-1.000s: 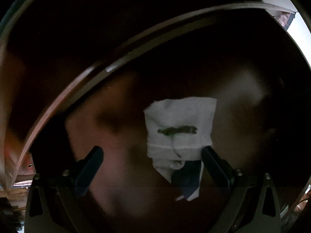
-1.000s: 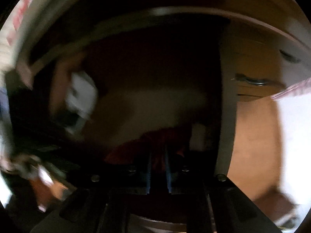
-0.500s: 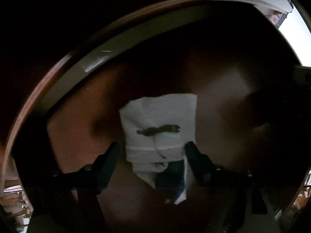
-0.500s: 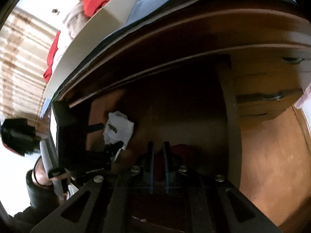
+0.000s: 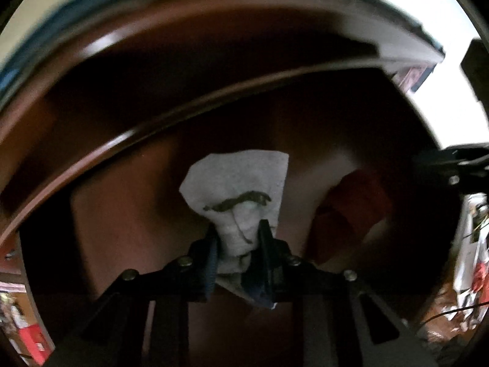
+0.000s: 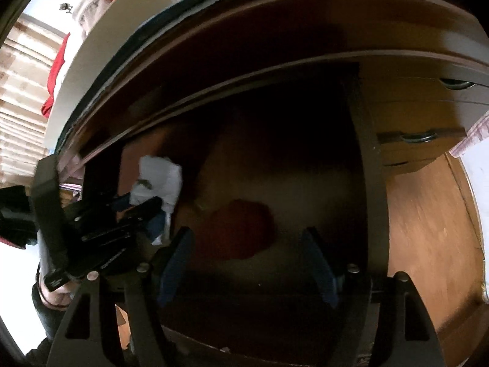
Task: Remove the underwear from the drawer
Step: 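Grasp the white underwear with the left tool and lift it, then grasp the dark red sock with the right tool while the left tool holds the white underwear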
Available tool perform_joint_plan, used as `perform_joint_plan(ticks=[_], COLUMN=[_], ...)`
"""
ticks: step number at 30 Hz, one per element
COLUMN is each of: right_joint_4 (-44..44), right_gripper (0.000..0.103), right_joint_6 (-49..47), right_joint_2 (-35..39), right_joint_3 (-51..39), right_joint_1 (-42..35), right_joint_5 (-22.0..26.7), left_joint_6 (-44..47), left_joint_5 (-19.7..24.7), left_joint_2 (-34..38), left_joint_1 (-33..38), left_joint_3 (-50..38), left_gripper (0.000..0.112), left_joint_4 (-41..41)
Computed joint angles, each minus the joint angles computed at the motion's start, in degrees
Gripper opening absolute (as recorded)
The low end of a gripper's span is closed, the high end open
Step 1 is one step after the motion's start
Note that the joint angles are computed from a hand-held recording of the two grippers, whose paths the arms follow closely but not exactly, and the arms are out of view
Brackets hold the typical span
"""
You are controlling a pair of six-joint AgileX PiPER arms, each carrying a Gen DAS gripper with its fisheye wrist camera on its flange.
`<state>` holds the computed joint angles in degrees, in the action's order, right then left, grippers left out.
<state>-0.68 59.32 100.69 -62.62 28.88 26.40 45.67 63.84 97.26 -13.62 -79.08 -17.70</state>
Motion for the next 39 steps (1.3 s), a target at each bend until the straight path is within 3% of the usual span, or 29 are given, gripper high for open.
perform_joint_plan(ticks=[3, 5, 8, 11, 15, 16, 17, 19, 22, 26, 33, 39], right_joint_4=[3.3, 5.0, 5.7, 7.8, 8.4, 7.1, 5.2, 2.4, 1.6, -0.6, -15.0, -31.0], right_gripper=[0.075, 0.075, 0.075, 0.075, 0.076, 0.073, 0.062, 0.051, 0.041, 0.038, 0.037, 0.037], right_joint_6=[-2.8, -5.8, -8.3, -11.0, -12.1, -11.0, -9.5, -7.3, -4.8, -0.7, 17.7, 35.8], right_joint_2=[1.1, 2.7, 8.9, 14.5, 21.8, 22.1, 22.4, 22.9, 20.9, 17.3, 9.5, 3.0], right_joint_3=[-0.5, -2.7, -10.7, -17.7, -26.8, -27.5, -28.8, -30.7, -27.6, -21.8, -12.1, -7.3], right_joint_1=[0.5, 0.9, 1.7, 2.0, 2.7, 3.1, 3.7, 4.3, 4.3, 4.9, 10.0, 15.7], right_joint_5=[-2.6, -1.1, 5.2, 11.6, 18.7, 19.3, 20.5, 23.5, 21.2, 16.8, 9.6, 10.4], left_joint_6=[2.6, 2.7, 3.3, 3.4, -0.4, -0.7, -1.3, -1.5, -1.9, -1.7, -1.8, -1.6], left_joint_5=[1.6, 2.0, 0.6, 2.2, 1.1, 0.8, -0.1, -1.9, -1.1, -2.4, -1.9, -2.3], left_joint_2=[-2.6, -3.2, -4.8, -5.3, -3.2, -3.5, -3.9, -5.3, -6.8, -7.9, -10.1, -11.4], left_joint_1=[3.7, 5.2, 6.9, 8.5, 6.1, 6.0, 5.3, 4.9, 5.8, 5.9, 6.3, 6.3], left_joint_3=[1.2, 0.7, 1.7, 0.9, -2.4, -2.3, -1.7, 0.0, -0.4, 0.8, 1.4, 3.1], left_gripper=[0.022, 0.022, 0.022, 0.022, 0.022, 0.022, 0.022, 0.022, 0.022, 0.022, 0.022, 0.022], left_joint_4=[-3.4, -4.0, -3.9, -4.2, -3.2, -3.3, -3.1, -3.1, -2.9, -2.4, -2.0, -1.6])
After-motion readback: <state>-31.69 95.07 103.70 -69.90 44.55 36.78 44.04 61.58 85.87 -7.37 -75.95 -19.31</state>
